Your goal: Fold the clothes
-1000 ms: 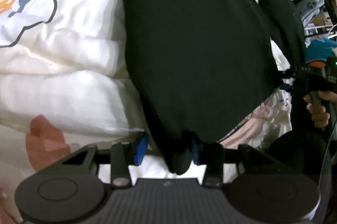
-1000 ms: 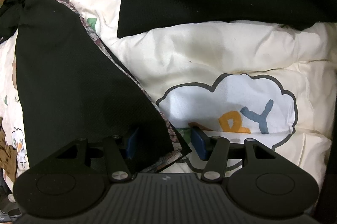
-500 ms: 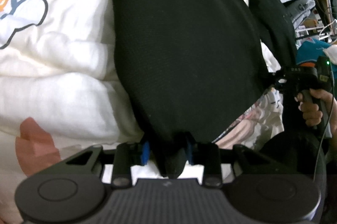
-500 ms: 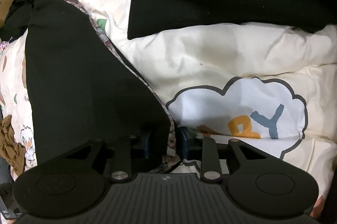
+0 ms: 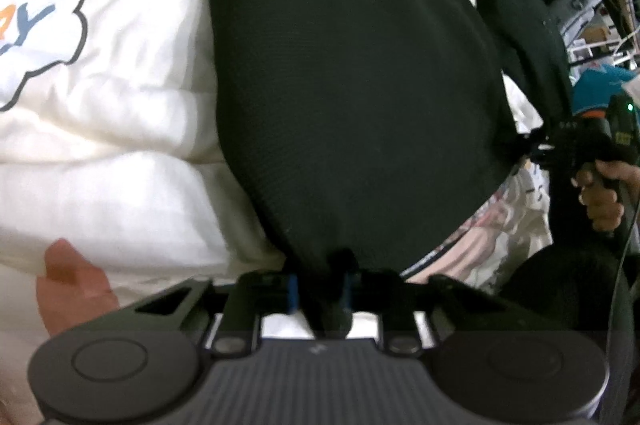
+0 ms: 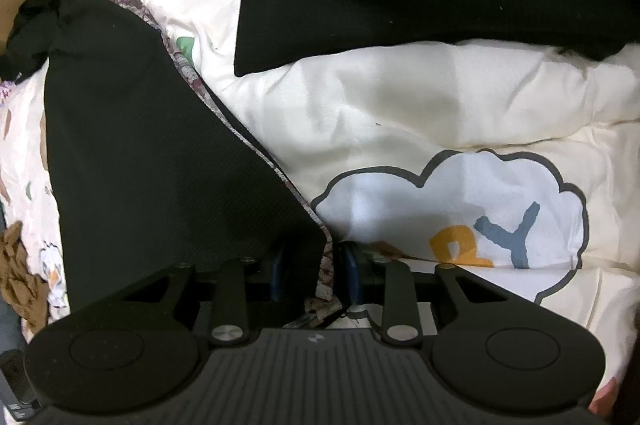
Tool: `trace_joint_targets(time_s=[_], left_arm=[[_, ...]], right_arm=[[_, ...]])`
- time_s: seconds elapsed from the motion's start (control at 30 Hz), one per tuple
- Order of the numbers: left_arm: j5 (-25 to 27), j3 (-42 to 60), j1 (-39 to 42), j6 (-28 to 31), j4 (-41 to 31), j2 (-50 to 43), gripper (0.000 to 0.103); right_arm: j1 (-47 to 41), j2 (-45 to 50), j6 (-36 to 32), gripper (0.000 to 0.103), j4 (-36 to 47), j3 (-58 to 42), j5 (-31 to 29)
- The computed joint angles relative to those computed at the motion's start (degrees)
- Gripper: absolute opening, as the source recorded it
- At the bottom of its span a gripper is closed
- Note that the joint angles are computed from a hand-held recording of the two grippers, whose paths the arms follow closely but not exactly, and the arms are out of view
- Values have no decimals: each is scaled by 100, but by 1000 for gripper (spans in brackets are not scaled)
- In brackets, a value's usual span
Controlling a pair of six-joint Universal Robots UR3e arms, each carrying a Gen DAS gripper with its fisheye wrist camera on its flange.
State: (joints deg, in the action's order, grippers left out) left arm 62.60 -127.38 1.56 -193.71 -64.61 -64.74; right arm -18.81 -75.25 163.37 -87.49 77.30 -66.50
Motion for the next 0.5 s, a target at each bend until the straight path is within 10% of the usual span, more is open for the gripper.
trace_joint_targets(time_s=[0.5], left_arm=[[-350,1656,930,1047,-2480,996,6]], right_arm=[[-701,-1137,-725,11,1063,-35,725]])
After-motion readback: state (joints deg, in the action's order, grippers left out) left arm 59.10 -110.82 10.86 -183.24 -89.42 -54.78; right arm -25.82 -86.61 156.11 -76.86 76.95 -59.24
